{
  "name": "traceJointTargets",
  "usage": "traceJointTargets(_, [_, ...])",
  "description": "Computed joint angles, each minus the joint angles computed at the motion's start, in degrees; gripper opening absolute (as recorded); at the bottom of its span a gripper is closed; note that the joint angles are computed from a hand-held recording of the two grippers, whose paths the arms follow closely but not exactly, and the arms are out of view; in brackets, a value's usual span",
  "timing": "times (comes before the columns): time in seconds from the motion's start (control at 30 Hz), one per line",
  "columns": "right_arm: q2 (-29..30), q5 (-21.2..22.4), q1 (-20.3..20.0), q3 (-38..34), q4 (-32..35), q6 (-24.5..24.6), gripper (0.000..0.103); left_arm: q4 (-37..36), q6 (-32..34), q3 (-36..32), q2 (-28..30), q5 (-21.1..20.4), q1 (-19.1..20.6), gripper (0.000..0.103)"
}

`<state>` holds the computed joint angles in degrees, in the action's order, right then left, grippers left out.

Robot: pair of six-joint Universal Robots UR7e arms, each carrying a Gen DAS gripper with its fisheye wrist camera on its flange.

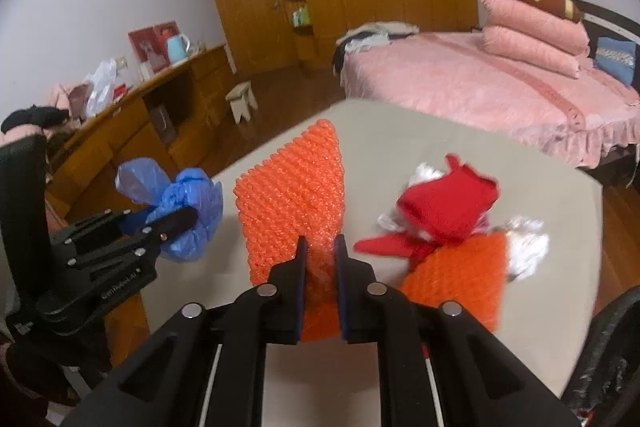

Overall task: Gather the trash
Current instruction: 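Move both tools over the bin and release the blue bag and orange mesh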

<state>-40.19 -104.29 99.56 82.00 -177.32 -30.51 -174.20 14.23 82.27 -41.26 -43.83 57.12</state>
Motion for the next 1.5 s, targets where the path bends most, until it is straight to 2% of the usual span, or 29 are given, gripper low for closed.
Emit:
traceJointTargets(0.2, [-3.9, 0.6, 0.0, 2.9, -4.6, 0.5, 0.013, -0.2, 0.8, -0.7, 0.2, -2.3, -1.7, 0.026])
traceJointTargets(0.43, [-10.1, -0.6, -1.0, 9.1, -12.8, 0.4, 0.013, -0.5, 2.6, -1.7, 1.6, -6.9, -4.2, 0.026])
traceJointTargets(0.83, [-20.9, -8.3, -5.7, 20.0, -25.2, 1.3, 0.013, 3.2, 4.7, -5.0, 7.8, -18.5, -8.3, 0.026])
traceJointTargets(1.27, [-29.3, -15.8, -13.6, 28.4, -31.4, 3.8, 0.013, 11.6, 5.8, -14.3, 19.1, -31.3, -11.7, 0.026])
traceJointTargets(1.37, [-30.1, -17.5, -15.1, 29.8, -32.2, 4.9, 0.013, 14.4, 5.8, -17.0, 21.4, -34.2, -11.7, 0.03])
traceJointTargets(1.4, [-30.3, -18.3, -15.6, 30.0, -32.1, 5.1, 0.016, 15.4, 5.8, -17.8, 22.1, -34.9, -11.7, 0.041])
traceJointTargets(1.43, [-30.1, -19.2, -15.7, 29.9, -32.3, 5.1, 0.019, 16.0, 5.7, -18.0, 22.7, -35.4, -11.7, 0.059])
traceJointTargets(1.5, [-29.9, -21.0, -16.0, 30.0, -33.1, 4.8, 0.025, 16.3, 5.3, -18.4, 23.3, -35.7, -11.8, 0.065])
